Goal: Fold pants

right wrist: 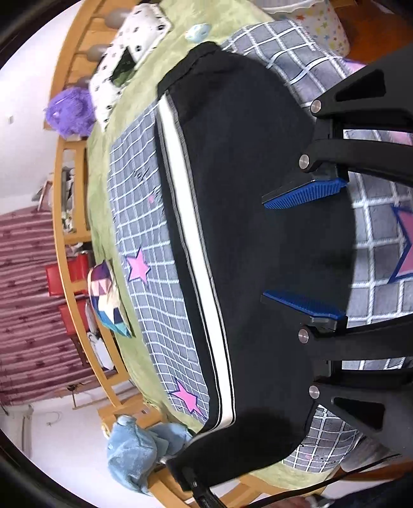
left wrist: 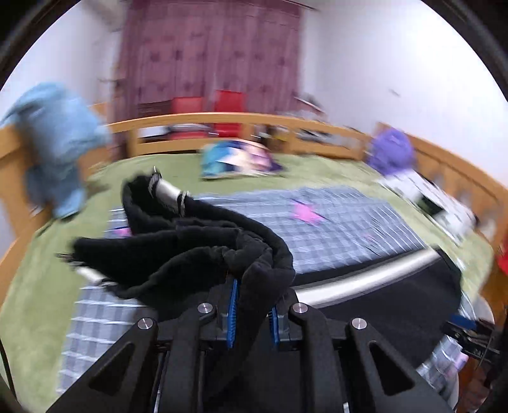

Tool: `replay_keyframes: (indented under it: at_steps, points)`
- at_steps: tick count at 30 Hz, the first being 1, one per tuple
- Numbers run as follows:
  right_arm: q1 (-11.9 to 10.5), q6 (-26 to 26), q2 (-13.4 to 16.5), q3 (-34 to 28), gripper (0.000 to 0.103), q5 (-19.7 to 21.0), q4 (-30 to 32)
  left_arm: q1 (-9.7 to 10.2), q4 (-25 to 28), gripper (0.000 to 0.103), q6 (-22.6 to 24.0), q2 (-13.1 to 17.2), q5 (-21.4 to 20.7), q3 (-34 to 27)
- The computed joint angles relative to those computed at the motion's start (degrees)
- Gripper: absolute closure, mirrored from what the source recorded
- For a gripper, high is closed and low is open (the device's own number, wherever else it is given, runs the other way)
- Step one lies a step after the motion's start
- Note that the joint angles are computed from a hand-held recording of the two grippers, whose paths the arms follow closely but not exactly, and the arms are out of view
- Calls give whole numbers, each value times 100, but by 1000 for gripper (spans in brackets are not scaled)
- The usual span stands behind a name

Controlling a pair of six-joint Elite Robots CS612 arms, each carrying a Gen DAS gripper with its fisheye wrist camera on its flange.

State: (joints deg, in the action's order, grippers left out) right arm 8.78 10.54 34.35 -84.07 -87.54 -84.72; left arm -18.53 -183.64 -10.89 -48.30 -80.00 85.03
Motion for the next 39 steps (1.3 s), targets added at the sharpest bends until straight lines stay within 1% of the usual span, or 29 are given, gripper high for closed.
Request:
replay_keyframes:
  at_steps: [2,4,5,6,7,9,10,11,12,13,14,16,17,18,21,23,25,27,28,29,30,31,32,34,35,37,38,39]
  points:
    - [-94,91,35,-84,50,146,153,-155,205,88,161,135,-201,-174]
    - [-143,89,69,-149,50,168,246,-249,485,87,148,267,-519,-304]
    - [-167,67,102,-197,50,150,293,-281,744,87,97,349,-757,-389]
    - [-181,74,126,-226,50,143,327,-303,919,86,71,370,-869,-405]
    - [-205,95,153,-256,50,186,392,-310,1159,82,74,402,-1004,-443]
    - [-238,118,179,-254,50,332,482,-285,1689,81,108,421,-1230,-484]
    - [-242,126,181,-224,50,384,491,-252,1783,80,110,400,-1324,-432]
    - [-238,119,182,-181,50,454,481,-213,1745,76,66,359,-1459,-345]
    - [-231,97,179,-144,50,497,456,-178,1549,63,-13,296,-1563,-187]
    - [-216,83,167,-91,50,539,410,-141,1340,48,-80,236,-1576,-34]
    - [-194,78,150,-21,49,627,323,-114,1127,42,-157,166,-1496,120]
    - [-159,82,103,113,49,822,142,-57,874,42,-261,62,-1381,320]
    - [-125,67,55,242,50,996,-23,-18,855,42,-321,8,-1299,397]
    - [-99,46,22,314,50,1085,-103,22,882,42,-427,1,-1230,391]
    - [20,-73,-82,601,49,1347,-459,173,885,42,-817,-67,-1227,515]
    - [119,-111,-170,854,49,1377,-687,238,948,42,-1048,-94,-1126,575]
    - [189,-160,-260,1100,49,1370,-772,270,995,42,-1211,-133,-913,666]
    - [292,-191,-389,1436,50,1092,-728,321,1012,42,-1350,-193,-834,767]
    - [335,-221,-443,1586,54,1012,-652,329,1021,42,-1406,-194,-817,762]
    - [349,-243,-481,1704,70,1061,-573,342,991,42,-1479,-208,-782,793]
    - [365,-266,-501,1772,73,1091,-485,355,955,42,-1524,-219,-758,817]
    - [409,-288,-494,1800,77,881,-505,365,927,42,-1547,-229,-747,833]
    - [438,-357,-460,1762,79,724,-574,370,911,42,-1574,-235,-729,843]
    - [463,-608,-420,1631,82,622,-598,390,895,42,-1598,-241,-708,866]
    - [437,-553,-355,1466,83,731,-695,392,911,42,-1585,-242,-714,865]
    - [296,-227,-213,1088,83,1341,-878,401,934,42,-1559,-251,-730,868]
    - [271,-188,-199,1010,83,1436,-812,406,925,42,-1562,-253,-760,867]
    - [271,-242,-209,994,83,1433,-702,417,908,42,-1551,-251,-822,864]
